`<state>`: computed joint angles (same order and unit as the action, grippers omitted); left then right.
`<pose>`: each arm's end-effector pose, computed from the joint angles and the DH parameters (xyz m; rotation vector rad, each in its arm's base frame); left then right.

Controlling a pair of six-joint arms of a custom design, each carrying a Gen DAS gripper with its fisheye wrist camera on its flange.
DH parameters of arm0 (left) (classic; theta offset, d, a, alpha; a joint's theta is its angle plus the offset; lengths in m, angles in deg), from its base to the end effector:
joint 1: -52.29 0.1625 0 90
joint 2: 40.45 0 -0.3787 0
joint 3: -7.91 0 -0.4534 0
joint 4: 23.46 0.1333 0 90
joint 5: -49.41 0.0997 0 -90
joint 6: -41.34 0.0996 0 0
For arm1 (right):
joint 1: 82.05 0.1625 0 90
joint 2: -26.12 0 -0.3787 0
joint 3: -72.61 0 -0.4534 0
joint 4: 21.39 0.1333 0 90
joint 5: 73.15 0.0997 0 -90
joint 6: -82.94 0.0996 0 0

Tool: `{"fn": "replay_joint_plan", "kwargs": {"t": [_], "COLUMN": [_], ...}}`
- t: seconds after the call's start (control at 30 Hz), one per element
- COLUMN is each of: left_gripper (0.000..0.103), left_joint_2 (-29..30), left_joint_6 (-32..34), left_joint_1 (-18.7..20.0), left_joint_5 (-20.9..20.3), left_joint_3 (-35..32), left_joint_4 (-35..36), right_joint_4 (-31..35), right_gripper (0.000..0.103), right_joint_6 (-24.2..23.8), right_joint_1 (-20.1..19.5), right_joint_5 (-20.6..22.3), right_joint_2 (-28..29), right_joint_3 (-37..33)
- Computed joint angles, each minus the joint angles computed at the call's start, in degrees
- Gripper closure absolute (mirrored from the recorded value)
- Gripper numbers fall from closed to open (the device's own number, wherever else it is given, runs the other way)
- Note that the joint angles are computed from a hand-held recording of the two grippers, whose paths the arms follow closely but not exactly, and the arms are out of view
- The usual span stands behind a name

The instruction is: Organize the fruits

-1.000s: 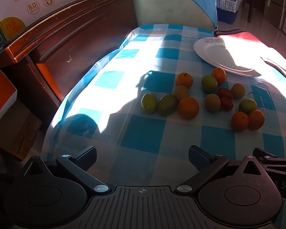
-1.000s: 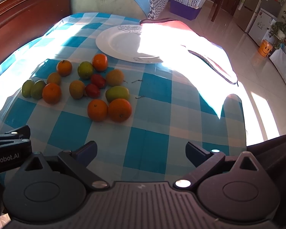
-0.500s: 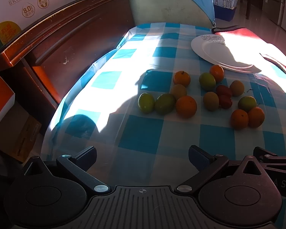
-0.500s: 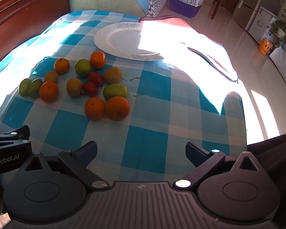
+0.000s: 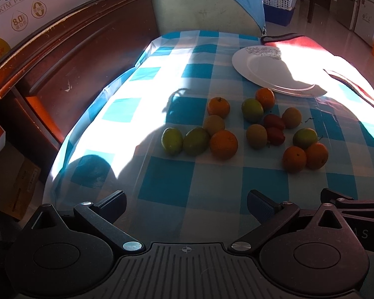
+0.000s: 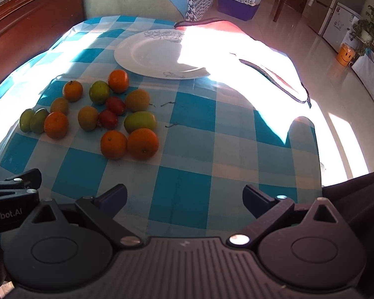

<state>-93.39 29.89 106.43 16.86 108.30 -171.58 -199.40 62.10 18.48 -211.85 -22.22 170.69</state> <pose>-0.2004 -0.6482 0.0965 0.3556 2.1771 -0.6729 0.1788 -0.6419 0.1096 0.2577 -2.1738 0.6594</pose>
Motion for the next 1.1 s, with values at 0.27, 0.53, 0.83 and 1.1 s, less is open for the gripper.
{"fn": "replay_joint_plan", "kwargs": {"t": [0.27, 0.53, 0.83, 1.1], "left_gripper": [0.0, 0.0, 0.001, 0.002], "left_joint_2": [0.4, 0.4, -0.9, -1.5], "left_joint_6": [3.2, 9.2, 11.1, 9.7], "left_joint_1": [1.1, 2.3, 2.7, 3.5], "left_joint_5": [0.3, -1.6, -0.1, -0.4], "left_joint_3": [-2.8, -4.6, -2.4, -1.9], "left_joint_4": [-0.4, -4.1, -7.9, -8.7], "right_joint_4": [0.8, -3.4, -4.3, -3.1], "right_gripper": [0.004, 0.004, 0.012, 0.019], "right_joint_6": [0.7, 1.1, -2.9, -1.5], "right_joint_1": [-2.5, -4.6, -4.3, -4.7], "right_joint_5": [11.2, 19.0, 18.7, 19.3], "right_joint_2": [-6.8, -11.3, -10.3, -10.5], "right_joint_3": [4.3, 9.0, 9.3, 9.5]}}
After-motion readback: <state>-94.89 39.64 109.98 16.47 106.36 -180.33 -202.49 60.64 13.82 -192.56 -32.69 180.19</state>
